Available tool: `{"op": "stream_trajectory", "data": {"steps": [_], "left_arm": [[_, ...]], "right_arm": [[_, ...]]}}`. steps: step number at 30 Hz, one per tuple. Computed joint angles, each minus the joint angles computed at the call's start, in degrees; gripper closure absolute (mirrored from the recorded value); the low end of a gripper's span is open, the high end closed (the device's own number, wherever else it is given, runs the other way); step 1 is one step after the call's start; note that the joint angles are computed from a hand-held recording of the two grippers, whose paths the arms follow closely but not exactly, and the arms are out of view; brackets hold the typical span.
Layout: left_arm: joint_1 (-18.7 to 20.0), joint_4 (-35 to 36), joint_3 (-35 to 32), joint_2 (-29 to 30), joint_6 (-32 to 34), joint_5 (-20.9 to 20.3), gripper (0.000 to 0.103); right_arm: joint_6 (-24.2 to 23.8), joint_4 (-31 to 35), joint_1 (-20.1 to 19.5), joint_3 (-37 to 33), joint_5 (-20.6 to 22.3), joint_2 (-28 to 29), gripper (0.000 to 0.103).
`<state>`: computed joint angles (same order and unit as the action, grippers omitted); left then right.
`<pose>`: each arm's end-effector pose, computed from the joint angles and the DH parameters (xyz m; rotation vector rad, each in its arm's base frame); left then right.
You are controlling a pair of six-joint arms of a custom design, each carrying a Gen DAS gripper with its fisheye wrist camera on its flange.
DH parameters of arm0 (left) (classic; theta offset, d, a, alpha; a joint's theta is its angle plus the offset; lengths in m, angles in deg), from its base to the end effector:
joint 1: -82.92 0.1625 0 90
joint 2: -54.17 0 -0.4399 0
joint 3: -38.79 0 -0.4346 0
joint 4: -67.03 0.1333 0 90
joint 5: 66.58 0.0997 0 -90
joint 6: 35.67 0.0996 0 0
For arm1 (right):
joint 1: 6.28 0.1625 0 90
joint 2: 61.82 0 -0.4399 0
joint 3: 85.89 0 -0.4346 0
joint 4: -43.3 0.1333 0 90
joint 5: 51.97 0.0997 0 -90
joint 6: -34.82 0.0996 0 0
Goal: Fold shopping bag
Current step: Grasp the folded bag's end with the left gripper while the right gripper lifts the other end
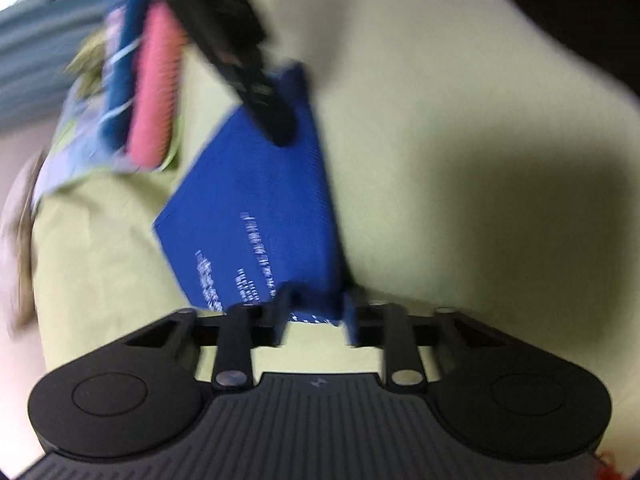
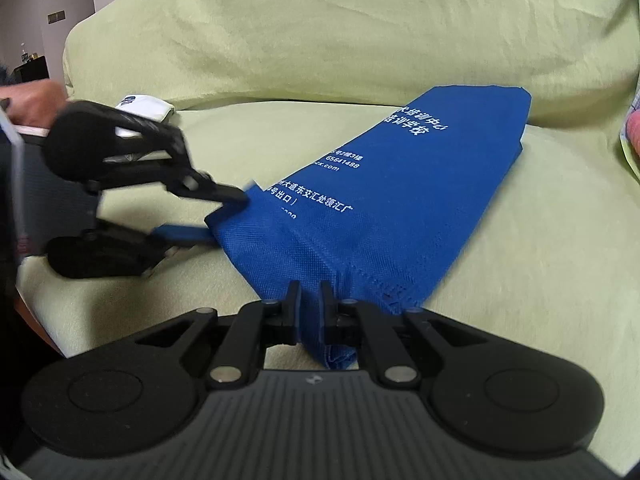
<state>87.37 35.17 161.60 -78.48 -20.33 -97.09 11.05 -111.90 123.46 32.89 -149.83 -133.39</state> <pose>-0.1413 -0.2308 0.4522 1.7338 0.8153 0.0709 0.4498 -0.3538 0.1979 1.5559 -2.5761 0.5005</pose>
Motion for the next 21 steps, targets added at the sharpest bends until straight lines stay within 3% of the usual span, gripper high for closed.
{"op": "stream_trajectory", "data": {"steps": [2, 5, 7, 8, 10, 12, 16, 18, 21], "left_arm": [[2.36, -2.97, -0.17, 0.88, 2.79, 0.02, 0.096], [6.98, -8.72, -2.85, 3.95, -0.12, -1.6, 0.097], [9.18, -11.34, -4.02, 5.57, -0.74, -2.21, 0.097], [9.89, -12.17, -4.42, 6.26, -0.74, -2.34, 0.097], [11.29, -13.98, -5.21, 7.44, -0.34, -2.61, 0.098], [12.77, -16.45, -5.89, 8.08, 1.34, -2.86, 0.098], [16.04, -20.49, -8.24, 9.94, 3.14, -4.29, 0.098], [17.69, -22.39, -9.48, 10.95, 3.92, -5.08, 0.097], [19.35, -24.31, -10.97, 11.69, 4.3, -6.31, 0.097]], "right_arm": [[-0.19, -0.01, -0.03, -0.05, 0.09, 0.07, 0.1], [-3.4, -2.25, 0.46, 0.82, -0.53, -0.13, 0.096], [-7.84, -5.46, 1.14, 2.13, -1.44, -0.59, 0.075], [-11.85, -7.52, 1.13, 3.43, -0.85, -1.29, 0.063], [-19.87, -11.37, 1.04, 5.9, 0.65, -2.68, 0.063], [-31.41, -14.1, 0.88, 8.3, 1.59, -3.74, 0.063], [-54.32, -26.2, 0.58, 12.08, 0.26, -0.91, 0.066], [-61.81, -30.29, -0.58, 12.65, 2.71, 0.83, 0.067], [-67.0, -33.12, -1.61, 11.82, 5.25, 3.48, 0.068]]}}
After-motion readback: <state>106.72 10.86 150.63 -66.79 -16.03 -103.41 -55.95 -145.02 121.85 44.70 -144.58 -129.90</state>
